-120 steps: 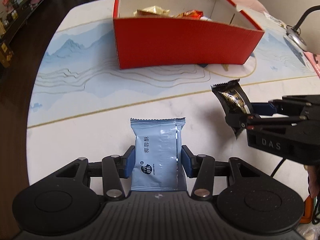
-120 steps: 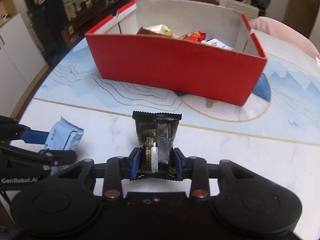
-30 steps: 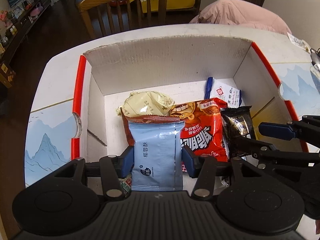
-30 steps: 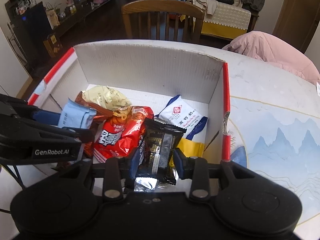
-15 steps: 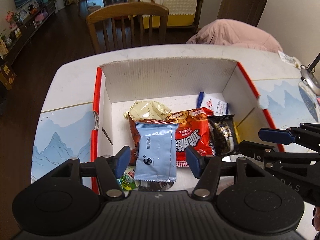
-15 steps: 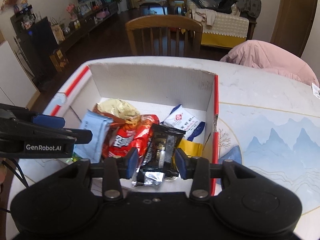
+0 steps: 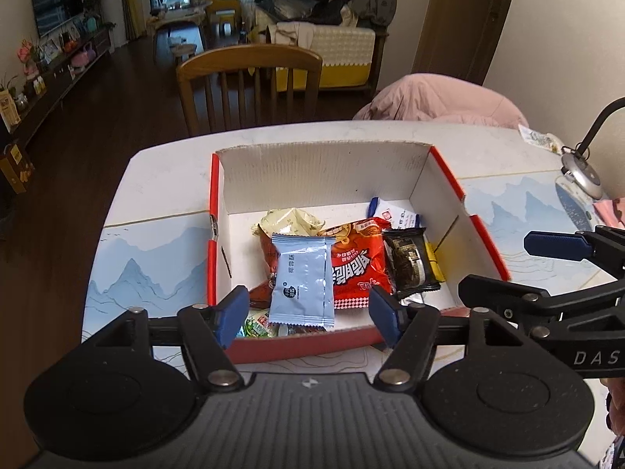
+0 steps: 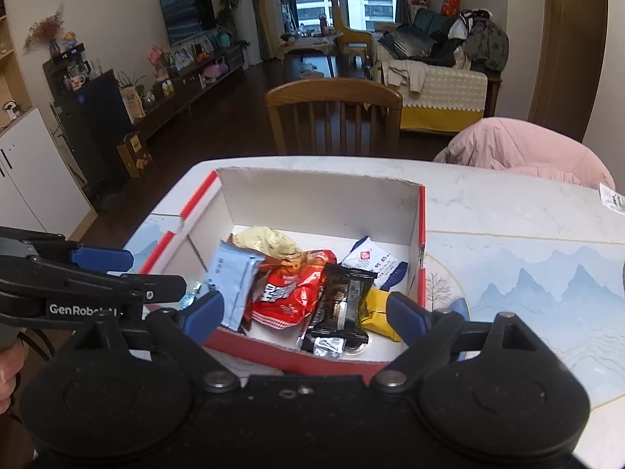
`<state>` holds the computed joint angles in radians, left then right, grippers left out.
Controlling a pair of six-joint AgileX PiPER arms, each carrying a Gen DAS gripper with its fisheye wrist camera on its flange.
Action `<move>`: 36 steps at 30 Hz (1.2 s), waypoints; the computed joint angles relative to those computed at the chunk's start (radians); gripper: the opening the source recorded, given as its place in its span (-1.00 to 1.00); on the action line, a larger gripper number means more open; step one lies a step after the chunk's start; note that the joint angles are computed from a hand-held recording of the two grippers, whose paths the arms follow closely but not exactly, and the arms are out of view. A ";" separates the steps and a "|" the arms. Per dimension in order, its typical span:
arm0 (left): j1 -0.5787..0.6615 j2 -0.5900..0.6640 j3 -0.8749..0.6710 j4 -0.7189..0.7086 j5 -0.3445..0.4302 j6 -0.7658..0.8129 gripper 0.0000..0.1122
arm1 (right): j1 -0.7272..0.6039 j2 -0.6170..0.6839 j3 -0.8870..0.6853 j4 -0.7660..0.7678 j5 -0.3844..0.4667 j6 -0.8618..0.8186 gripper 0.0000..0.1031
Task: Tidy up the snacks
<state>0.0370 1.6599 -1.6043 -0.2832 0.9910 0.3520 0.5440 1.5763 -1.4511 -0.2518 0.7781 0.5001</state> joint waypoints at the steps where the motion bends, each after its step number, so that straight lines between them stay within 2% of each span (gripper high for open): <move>1: 0.007 -0.016 0.015 -0.010 -0.003 0.011 0.23 | 0.010 -0.011 0.009 -0.009 -0.001 0.014 0.75; 4: 0.029 -0.061 0.058 -0.039 -0.009 0.037 0.25 | 0.038 -0.042 0.030 -0.045 -0.001 0.062 0.78; 8: 0.053 -0.113 0.108 -0.078 -0.018 0.078 0.26 | 0.074 -0.082 0.061 -0.116 -0.009 0.137 0.95; 19: 0.118 -0.250 0.241 -0.186 -0.010 0.177 0.32 | 0.128 -0.191 0.160 -0.208 -0.038 0.291 0.99; 23: 0.138 -0.281 0.270 -0.219 -0.005 0.201 0.47 | 0.116 -0.224 0.194 -0.171 -0.067 0.282 0.99; 29: 0.156 -0.321 0.304 -0.265 -0.002 0.223 0.58 | 0.150 -0.271 0.260 -0.252 -0.096 0.363 0.99; 30: 0.161 -0.325 0.307 -0.276 0.000 0.229 0.62 | 0.153 -0.278 0.271 -0.256 -0.106 0.365 0.99; 32: 0.171 -0.332 0.314 -0.300 -0.003 0.238 0.83 | 0.163 -0.291 0.288 -0.277 -0.118 0.378 0.99; 36: 0.165 -0.340 0.324 -0.299 -0.019 0.230 0.83 | 0.183 -0.304 0.309 -0.333 -0.131 0.417 0.99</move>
